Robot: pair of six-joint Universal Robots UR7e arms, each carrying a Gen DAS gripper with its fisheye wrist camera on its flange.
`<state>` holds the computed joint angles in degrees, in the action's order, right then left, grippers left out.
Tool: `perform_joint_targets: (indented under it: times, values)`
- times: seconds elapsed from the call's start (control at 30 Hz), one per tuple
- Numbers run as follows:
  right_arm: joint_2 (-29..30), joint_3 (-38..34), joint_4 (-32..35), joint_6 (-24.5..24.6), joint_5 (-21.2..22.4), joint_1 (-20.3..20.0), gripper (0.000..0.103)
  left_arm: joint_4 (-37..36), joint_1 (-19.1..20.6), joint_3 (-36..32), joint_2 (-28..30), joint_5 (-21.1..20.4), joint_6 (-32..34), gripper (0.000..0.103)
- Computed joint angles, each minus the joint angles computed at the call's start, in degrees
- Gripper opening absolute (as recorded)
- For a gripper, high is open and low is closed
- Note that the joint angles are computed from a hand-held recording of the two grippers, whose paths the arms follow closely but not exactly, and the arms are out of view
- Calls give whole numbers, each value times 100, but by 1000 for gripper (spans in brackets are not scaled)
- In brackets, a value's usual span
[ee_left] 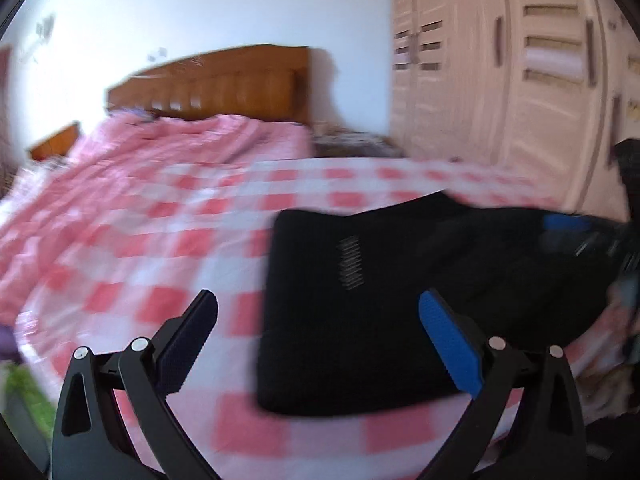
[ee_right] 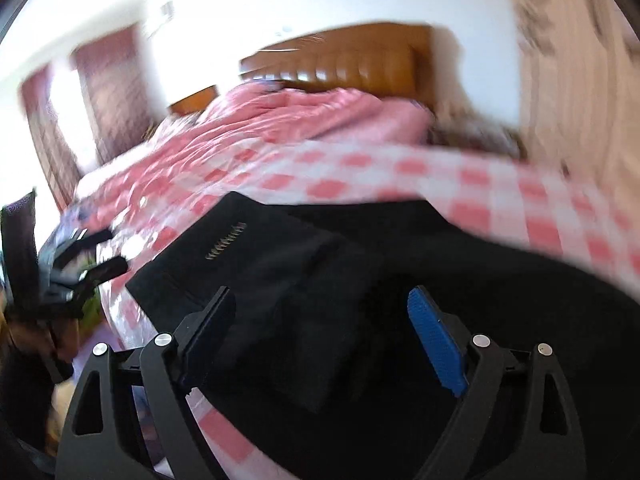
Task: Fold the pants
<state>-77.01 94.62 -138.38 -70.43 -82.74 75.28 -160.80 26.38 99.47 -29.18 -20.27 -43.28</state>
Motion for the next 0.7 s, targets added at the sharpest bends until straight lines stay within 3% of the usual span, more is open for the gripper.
perform_joint_targets:
  times: [0.07, 0.2, 0.27, 0.33, 0.43, 0.5, 0.6, 0.7]
  values:
    - [112, 103, -160, -171, -214, 89, 85, -700, 189, -390, 300, -410, 878, 101]
    - [385, 239, -452, -511, -1007, 104, 84, -723, 488, -534, 479, -1177, 880, 98]
    - [395, 182, -271, -554, -858, -28, 85, -652, 568, -431, 497, -1300, 752, 92]
    - [397, 172, -234, -554, -873, -25, 86, -1153, 551, -334, 599, -1246, 1154, 92]
    - [388, 110, -128, -444, -949, 45, 86, -667, 561, -437, 496, -1336, 832, 91]
    - [305, 22, 38, -370, -632, 23, 86, -847, 503, -516, 395, -1387, 905, 92]
    - [357, -93, -110, -379, -459, 93, 86, -1375, 513, -744, 319, -1326, 1465, 101]
    - [534, -215, -49, -461, -547, 206, 86, -505, 892, -1527, 349, -1457, 1411, 101]
